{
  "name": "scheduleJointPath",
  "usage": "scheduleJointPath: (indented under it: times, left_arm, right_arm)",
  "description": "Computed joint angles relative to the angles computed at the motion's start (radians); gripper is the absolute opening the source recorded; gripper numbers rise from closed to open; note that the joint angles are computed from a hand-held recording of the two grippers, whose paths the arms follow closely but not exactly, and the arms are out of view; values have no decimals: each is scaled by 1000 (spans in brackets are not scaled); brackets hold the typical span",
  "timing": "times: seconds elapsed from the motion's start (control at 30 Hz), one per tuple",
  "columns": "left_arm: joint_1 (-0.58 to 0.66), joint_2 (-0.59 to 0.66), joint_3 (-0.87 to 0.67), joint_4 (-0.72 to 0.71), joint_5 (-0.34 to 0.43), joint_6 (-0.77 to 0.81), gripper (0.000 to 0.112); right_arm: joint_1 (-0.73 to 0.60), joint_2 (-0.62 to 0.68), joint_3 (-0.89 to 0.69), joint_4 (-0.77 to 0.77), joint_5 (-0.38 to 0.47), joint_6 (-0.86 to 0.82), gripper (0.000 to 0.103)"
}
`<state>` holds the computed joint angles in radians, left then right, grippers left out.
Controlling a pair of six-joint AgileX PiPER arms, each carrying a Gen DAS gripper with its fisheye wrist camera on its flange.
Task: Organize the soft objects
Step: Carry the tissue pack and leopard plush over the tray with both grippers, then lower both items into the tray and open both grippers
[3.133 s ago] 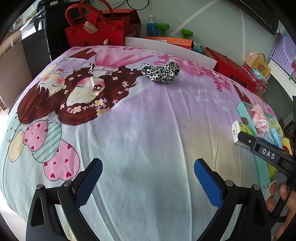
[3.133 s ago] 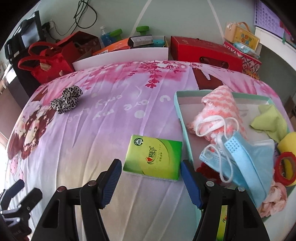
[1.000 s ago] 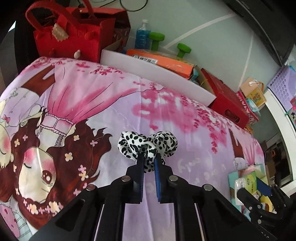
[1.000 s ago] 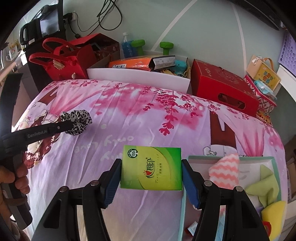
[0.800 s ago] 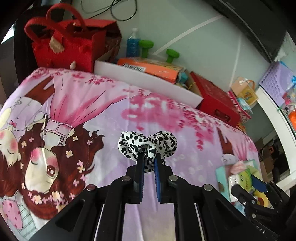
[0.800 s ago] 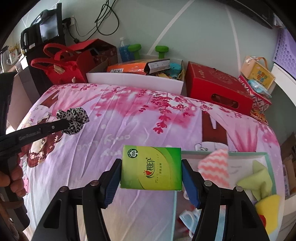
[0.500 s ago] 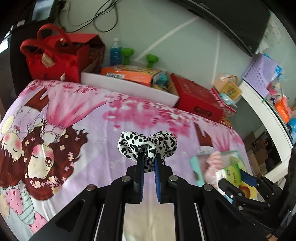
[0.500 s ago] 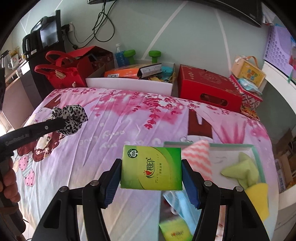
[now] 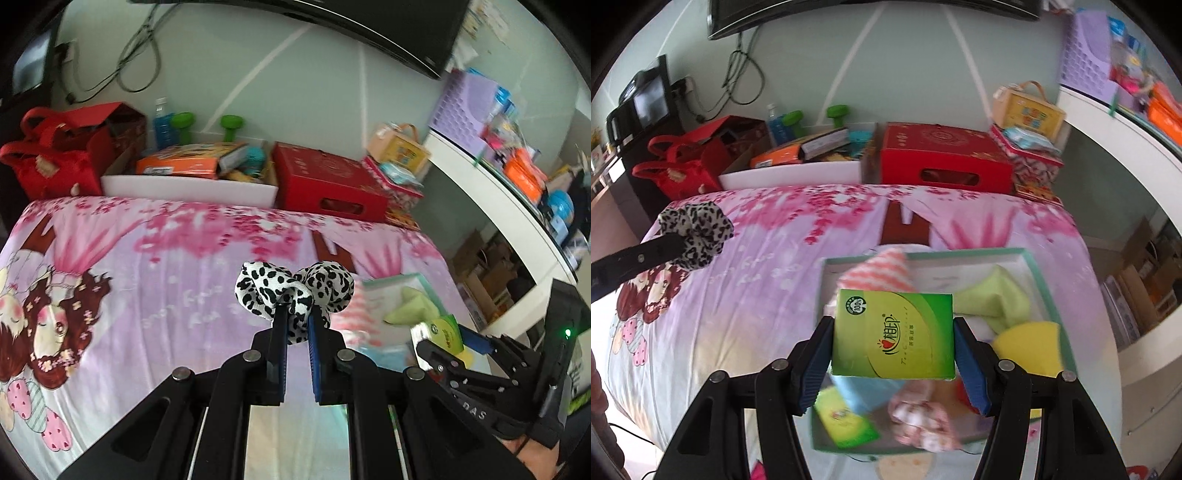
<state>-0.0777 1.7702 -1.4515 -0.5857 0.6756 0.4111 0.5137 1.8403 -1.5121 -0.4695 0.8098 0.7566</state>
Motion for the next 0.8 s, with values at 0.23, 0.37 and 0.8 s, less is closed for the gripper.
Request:
scheduleJointPath:
  times: [0.23, 0.37, 0.8]
  left_arm:
    - [-159, 47, -49, 103, -2, -103, 11]
    - [-216, 92, -85, 138, 8, -147, 11]
    - [-303, 236, -223, 210, 69, -247, 11]
  right_arm:
    - [-98, -80, 131, 16, -44, -24, 66]
    - [-140, -100, 179, 31, -70, -45, 66]
    - [-200, -88, 234, 64, -124, -102, 66]
